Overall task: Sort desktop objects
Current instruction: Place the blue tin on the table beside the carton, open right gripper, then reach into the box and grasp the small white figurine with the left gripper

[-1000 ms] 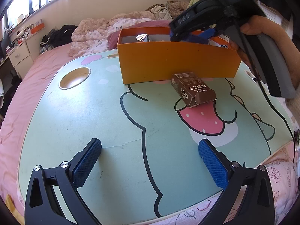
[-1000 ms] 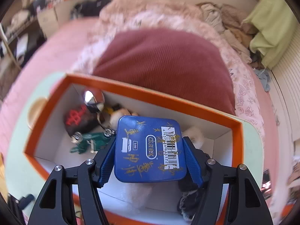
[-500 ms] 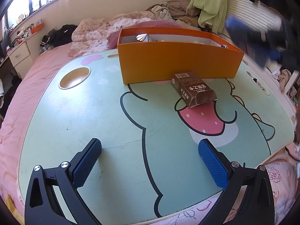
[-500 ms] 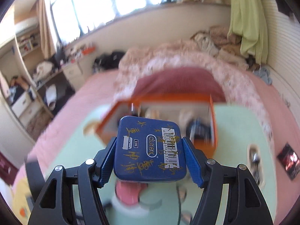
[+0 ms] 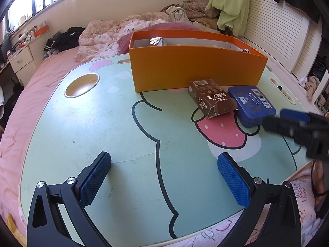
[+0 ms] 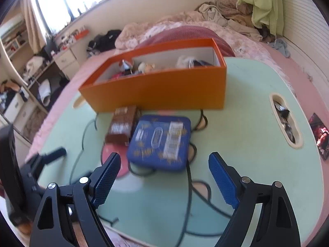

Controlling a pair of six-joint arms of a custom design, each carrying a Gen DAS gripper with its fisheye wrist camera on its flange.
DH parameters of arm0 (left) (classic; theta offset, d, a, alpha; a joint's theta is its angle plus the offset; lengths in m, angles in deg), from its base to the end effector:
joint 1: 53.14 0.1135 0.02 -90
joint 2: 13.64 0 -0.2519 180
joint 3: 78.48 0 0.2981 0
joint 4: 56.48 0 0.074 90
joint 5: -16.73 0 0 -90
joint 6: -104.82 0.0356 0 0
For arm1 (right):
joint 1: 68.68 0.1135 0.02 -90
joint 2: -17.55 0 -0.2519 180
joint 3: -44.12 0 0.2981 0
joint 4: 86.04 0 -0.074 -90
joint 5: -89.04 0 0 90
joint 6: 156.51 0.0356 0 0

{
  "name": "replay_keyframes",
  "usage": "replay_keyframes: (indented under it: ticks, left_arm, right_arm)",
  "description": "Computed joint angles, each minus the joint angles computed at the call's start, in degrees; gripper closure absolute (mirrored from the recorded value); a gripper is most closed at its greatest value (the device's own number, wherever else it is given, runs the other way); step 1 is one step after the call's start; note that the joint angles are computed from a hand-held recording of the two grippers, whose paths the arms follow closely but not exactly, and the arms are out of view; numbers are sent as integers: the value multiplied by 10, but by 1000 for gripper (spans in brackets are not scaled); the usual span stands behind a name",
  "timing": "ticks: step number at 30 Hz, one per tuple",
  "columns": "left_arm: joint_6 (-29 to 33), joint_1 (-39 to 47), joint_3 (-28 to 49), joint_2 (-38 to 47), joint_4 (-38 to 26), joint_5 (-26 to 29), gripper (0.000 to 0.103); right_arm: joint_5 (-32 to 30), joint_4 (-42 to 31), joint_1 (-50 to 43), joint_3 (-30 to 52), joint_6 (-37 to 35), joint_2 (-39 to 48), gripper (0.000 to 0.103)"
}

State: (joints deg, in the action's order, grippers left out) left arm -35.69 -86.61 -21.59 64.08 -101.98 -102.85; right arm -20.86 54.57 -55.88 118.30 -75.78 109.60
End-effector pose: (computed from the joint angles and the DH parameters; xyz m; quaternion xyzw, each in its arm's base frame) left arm 0.2492 -0.1437 0.1575 -0.1920 0.9281 0.0530 0.3145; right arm 0.3590 0.0940 0.1834 -0.2287 0.9182 0.1743 0.2724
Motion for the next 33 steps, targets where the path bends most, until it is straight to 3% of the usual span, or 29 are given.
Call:
replay_keyframes:
  ticks: [5, 7, 14, 16, 18, 20, 24, 26, 28, 33]
  left_arm:
    - [-2, -2, 0, 0, -2, -1, 0]
    - [-3, -3, 0, 0, -2, -1, 0]
    - [-19, -11, -6, -26, -4, -23, 0]
    - [-5, -12, -5, -60, 6, -38, 0]
    - [26, 3, 11, -76, 20, -18, 2]
    - [85, 40, 60, -64, 31, 39, 26]
    - [160, 134, 227, 75, -14, 163, 46]
    - [168, 175, 311, 158, -53, 208, 67]
    - [170, 202, 367, 221, -71, 233, 72]
    - [173, 220, 490, 340, -123, 183, 73]
  right_arm:
    - [119, 36, 38, -57, -29, -37, 5]
    - [114, 34, 39, -60, -37, -35, 1]
    - [108, 30, 31, -60, -39, -37, 0]
    - [106, 44, 24, -71, -34, -43, 0]
    - [106, 45, 24, -72, -30, -44, 0]
    - [108, 46, 24, -72, -31, -42, 0]
    - [110, 41, 27, -67, -28, -43, 0]
    - [110, 40, 27, -67, -29, -43, 0]
    - [109, 41, 27, -67, -29, -43, 0]
    - [106, 41, 26, -70, -31, -50, 0]
